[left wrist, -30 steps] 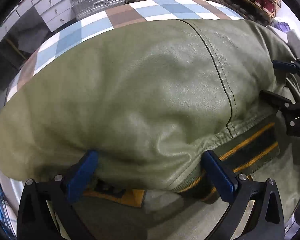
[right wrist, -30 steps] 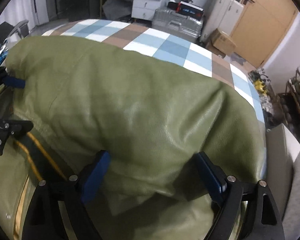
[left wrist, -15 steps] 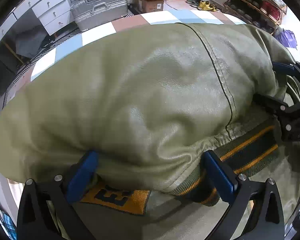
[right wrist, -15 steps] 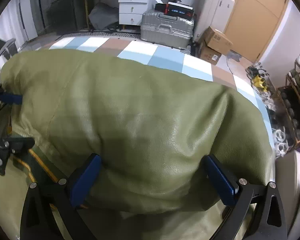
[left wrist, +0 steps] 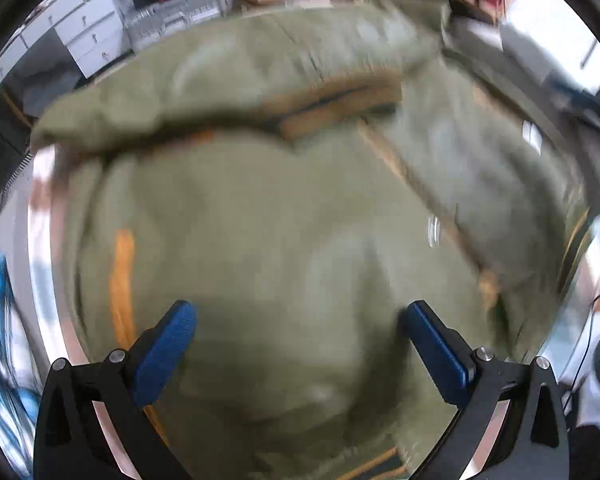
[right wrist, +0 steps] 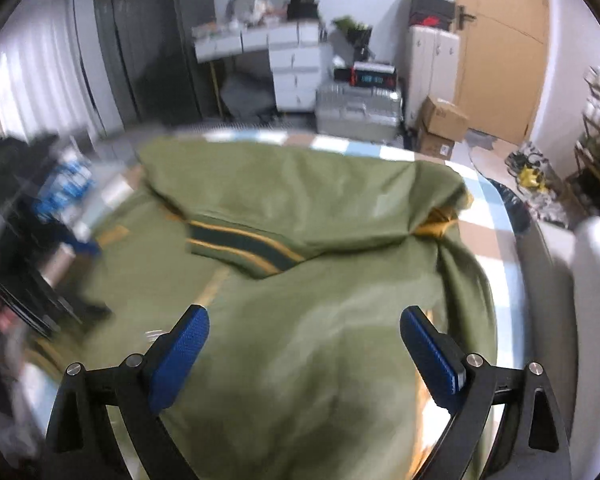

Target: Fold large clothes

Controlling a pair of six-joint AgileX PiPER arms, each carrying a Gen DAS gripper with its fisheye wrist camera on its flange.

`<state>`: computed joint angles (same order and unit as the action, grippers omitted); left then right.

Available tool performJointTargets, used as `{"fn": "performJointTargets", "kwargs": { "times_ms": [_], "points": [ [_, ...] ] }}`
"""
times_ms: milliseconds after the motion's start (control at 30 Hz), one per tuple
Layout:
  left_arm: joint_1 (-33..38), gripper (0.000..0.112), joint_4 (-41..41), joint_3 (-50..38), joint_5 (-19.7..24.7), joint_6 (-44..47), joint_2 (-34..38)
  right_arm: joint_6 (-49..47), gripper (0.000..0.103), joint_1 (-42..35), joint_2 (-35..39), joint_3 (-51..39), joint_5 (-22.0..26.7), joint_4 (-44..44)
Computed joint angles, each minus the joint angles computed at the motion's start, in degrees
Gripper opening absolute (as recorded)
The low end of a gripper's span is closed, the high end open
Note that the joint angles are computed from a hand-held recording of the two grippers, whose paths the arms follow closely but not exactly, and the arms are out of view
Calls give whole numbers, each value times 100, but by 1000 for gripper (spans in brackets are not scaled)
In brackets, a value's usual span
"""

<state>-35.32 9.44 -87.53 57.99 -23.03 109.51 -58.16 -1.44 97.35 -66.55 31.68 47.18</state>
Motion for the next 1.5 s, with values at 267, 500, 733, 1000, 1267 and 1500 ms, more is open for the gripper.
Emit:
{"fn": "performJointTargets", "kwargs": {
  "times_ms": [267, 500, 733, 1000, 1267, 1500],
  "points": [
    [-900, 100, 1451, 1705, -422, -2497, -1904, -739, 98, 208, -1412, 1606, 789, 1245],
    [-1840, 100, 2856, 3202, -27, -4734, -3262, -818, 79, 1289, -375, 1861, 908, 1770],
    [-2010, 100, 2650, 4174, -472, -5587, -3653, 106, 69, 1893, 165, 1525, 106, 1332],
    [-1685, 100, 2519, 4791, -1397, -5818, -3715, -1184, 24, 1182, -19, 1737, 1200, 2943],
    [-1763, 100, 2555, 4497, -1823, -5515, -3095, -1542, 5, 660, 145, 1479, 2394, 3982],
    [-1781, 84, 2959, 3864, -667, -5921, -2410, -1535, 5, 234, -87, 1629, 2745, 4133]
  ]
}}
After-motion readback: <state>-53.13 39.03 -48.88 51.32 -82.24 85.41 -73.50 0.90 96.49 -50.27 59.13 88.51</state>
